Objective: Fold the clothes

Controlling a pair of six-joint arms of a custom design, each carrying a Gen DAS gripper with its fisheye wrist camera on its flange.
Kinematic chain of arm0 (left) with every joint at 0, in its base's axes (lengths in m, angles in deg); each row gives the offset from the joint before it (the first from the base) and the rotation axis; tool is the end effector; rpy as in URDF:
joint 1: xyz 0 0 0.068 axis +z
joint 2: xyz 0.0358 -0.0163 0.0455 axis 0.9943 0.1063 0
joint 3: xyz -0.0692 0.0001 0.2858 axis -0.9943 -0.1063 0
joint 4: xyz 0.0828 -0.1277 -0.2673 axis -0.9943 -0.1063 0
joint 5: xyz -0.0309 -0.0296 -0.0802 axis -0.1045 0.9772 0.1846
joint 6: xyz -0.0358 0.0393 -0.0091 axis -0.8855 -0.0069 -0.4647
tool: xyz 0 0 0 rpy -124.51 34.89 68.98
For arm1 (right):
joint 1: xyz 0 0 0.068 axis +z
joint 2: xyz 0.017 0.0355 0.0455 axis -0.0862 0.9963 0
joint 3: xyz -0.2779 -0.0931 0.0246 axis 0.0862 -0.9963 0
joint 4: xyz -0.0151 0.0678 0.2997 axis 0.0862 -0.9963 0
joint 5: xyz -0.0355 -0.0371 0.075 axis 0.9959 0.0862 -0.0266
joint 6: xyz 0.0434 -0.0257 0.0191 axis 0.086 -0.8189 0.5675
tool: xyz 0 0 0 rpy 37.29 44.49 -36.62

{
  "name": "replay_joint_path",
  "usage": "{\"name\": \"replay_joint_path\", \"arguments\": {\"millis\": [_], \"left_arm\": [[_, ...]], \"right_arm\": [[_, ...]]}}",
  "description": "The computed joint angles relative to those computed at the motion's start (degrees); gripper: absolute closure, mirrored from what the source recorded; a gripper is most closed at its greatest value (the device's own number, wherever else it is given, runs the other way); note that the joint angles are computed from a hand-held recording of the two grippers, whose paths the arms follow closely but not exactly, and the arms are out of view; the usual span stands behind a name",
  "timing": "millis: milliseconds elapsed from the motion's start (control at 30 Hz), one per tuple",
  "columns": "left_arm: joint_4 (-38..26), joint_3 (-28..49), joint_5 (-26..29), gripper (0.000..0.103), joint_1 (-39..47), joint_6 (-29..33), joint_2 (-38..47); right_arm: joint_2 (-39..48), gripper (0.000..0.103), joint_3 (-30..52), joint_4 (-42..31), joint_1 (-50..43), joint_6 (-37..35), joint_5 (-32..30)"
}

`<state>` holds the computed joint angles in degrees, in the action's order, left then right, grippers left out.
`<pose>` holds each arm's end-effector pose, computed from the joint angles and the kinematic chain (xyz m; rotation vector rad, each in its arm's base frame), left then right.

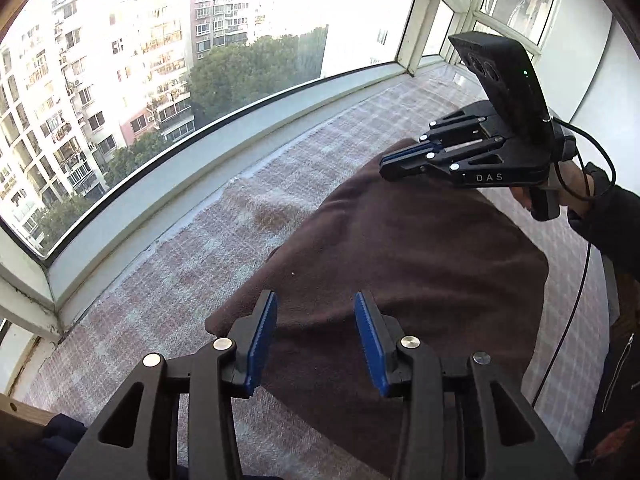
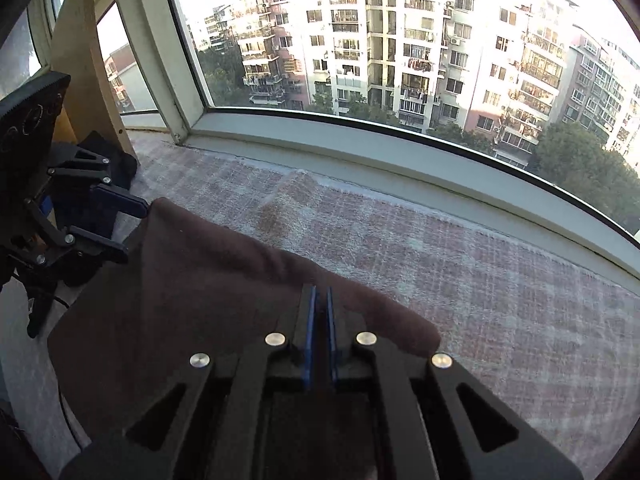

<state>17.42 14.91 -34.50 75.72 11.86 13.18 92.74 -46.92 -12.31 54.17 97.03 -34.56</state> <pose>0.2326 -0.0500 0.0259 1.6609 2.1891 -0.4929 0.1685 0.2570 0.0785 -0.3043 2.5510 0.1575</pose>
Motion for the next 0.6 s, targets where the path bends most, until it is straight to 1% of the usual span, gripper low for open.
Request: {"name": "replay_joint_path", "arguments": {"millis": [33, 67, 100, 133, 167, 200, 300, 333, 367, 400, 433, 467, 500, 533, 567, 600], "left_arm": [[0.3, 1.4, -0.4, 0.055, -0.2, -1.2, 2.4], [-2.4, 3.9, 2.5, 0.055, 1.9, -0.5, 4.8], [-4.6, 5.7, 3.1, 0.056, 2.9, -1.9, 5.7], [-3.3, 4.8, 2.3, 0.056, 3.2, -4.0, 3.7], [-0.6, 2.8, 1.0, 0.056, 3.3, -6.0, 0.6], [-0.8, 2.1, 0.6, 0.060, 3.9, -5.6, -1.4], [-4.9, 1.6, 1.7, 0.058, 5.4, -1.3, -4.4], [-5.8, 0.6, 1.7, 0.058, 5.6, 0.6, -5.3], [-6.8, -0.3, 1.8, 0.057, 5.7, 2.5, -6.1], [-7.8, -1.2, 1.8, 0.056, 5.8, 4.3, -7.0], [-8.8, -2.1, 1.8, 0.051, 6.0, 6.2, -7.8], [-5.8, -3.2, -0.2, 0.048, 4.8, 5.8, -6.5], [-0.9, -4.3, -3.2, 0.043, 3.0, 4.4, -3.9], [-1.6, -3.5, -3.3, 0.043, 3.7, 3.7, -2.5], [-4.4, -2.5, -2.8, 0.043, 4.8, 2.6, -2.8], [-6.6, -2.8, -2.2, 0.046, 6.5, 3.5, -4.9]], "right_arm": [[-0.4, 0.100, -2.2, 4.0, -1.4, 0.0, -1.6], [-1.4, 0.100, -2.8, 3.9, -2.2, 0.6, -2.4], [-2.5, 0.100, -2.2, 1.4, -2.4, 1.1, -2.7], [-3.2, 0.100, -1.2, -1.7, -1.8, 1.2, -1.5], [-3.5, 0.098, 0.3, -5.3, -0.4, 1.2, 0.6], [-4.6, 0.095, 0.6, -7.0, 0.6, 1.7, 1.0], [-9.7, 0.088, -1.3, -8.0, 4.7, 4.6, 0.0], [-10.9, 0.082, -1.5, -8.9, 6.8, 5.8, 0.6], [-11.6, 0.078, -1.7, -9.7, 9.1, 7.3, 1.3], [-12.2, 0.075, -2.0, -10.3, 11.3, 9.1, 1.8], [-12.9, 0.072, -2.9, -10.4, 13.3, 11.0, 2.4], [-12.6, 0.067, -3.7, -10.6, 14.6, 12.7, 2.5], [-11.7, 0.067, -4.2, -11.2, 15.3, 14.3, 2.2], [-10.6, 0.067, -4.6, -11.7, 16.0, 15.9, 1.9], [-11.1, 0.067, -5.0, -12.5, 16.7, 18.2, 2.1], [-13.8, 0.067, -5.9, -13.5, 18.3, 21.1, 3.1]]}}
